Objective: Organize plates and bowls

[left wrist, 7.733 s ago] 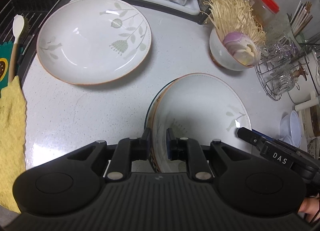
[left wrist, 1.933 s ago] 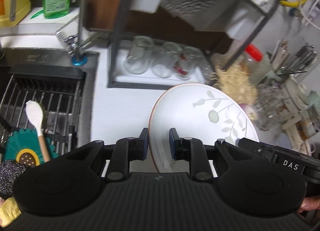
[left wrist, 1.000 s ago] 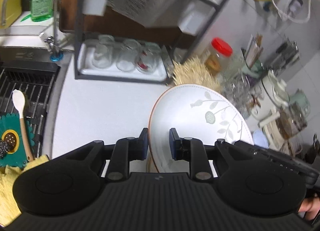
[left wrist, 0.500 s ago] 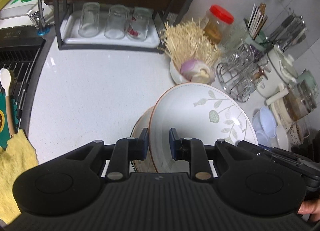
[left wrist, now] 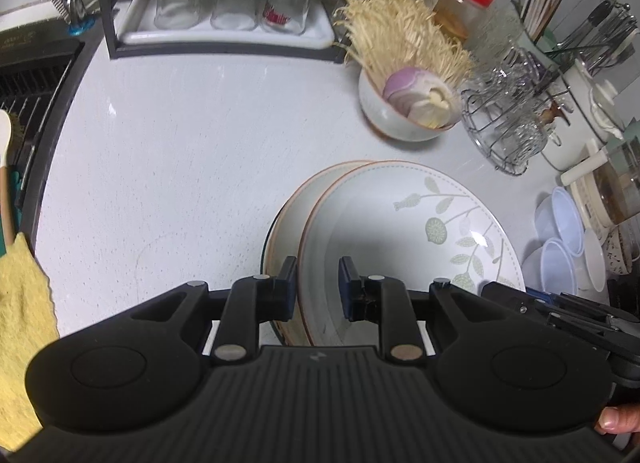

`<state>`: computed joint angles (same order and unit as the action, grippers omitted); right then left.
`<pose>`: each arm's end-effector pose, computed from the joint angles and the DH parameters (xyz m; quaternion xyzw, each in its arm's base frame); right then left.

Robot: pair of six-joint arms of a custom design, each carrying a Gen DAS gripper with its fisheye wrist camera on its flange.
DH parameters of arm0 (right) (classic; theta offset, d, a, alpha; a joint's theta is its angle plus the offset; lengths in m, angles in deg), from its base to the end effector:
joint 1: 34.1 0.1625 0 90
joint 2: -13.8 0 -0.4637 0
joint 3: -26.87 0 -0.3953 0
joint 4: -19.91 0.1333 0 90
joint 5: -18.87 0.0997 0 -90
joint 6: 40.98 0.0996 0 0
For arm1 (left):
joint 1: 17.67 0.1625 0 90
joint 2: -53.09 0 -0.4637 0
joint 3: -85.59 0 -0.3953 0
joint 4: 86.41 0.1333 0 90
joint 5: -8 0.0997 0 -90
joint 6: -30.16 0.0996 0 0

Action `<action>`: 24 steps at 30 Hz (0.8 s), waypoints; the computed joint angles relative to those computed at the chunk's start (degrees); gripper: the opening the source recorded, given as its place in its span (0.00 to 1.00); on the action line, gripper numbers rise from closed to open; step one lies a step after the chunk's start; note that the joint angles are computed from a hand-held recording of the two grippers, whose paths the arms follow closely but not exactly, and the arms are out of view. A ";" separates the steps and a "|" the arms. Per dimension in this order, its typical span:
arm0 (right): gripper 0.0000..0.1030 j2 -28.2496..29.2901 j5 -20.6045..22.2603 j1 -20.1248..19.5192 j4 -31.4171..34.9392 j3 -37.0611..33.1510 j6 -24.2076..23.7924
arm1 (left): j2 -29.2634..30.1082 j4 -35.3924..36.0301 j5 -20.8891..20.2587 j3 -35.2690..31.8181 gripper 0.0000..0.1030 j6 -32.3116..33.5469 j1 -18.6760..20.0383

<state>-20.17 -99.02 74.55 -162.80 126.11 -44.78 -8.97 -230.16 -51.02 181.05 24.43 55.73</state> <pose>0.2993 -0.6156 0.0304 0.1275 -0.9359 0.2585 0.2024 -0.0147 -0.6952 0.3092 0.0429 0.9487 -0.2179 0.2249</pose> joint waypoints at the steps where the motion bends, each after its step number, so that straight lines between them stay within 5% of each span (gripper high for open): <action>1: 0.21 0.14 -0.12 -0.01 -0.04 -0.09 -0.06 | 0.14 0.30 0.12 -0.12 0.24 -0.16 0.04; 8: 0.20 0.65 0.32 -0.80 -2.71 0.13 -0.09 | 0.99 6.08 1.25 -1.50 0.24 -4.22 -0.22; 14: 0.21 0.23 -0.35 -0.60 1.75 -1.31 -1.48 | 1.81 11.30 3.71 -3.48 0.24 -6.42 -0.89; 24: 0.21 1.20 -2.78 -0.44 9.18 -5.29 -4.39 | 4.50 6.43 5.54 -4.98 0.24 -4.18 -0.33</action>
<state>-18.97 -101.80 74.10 -153.62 120.82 -49.17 -4.47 -223.73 -45.48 176.07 20.25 55.40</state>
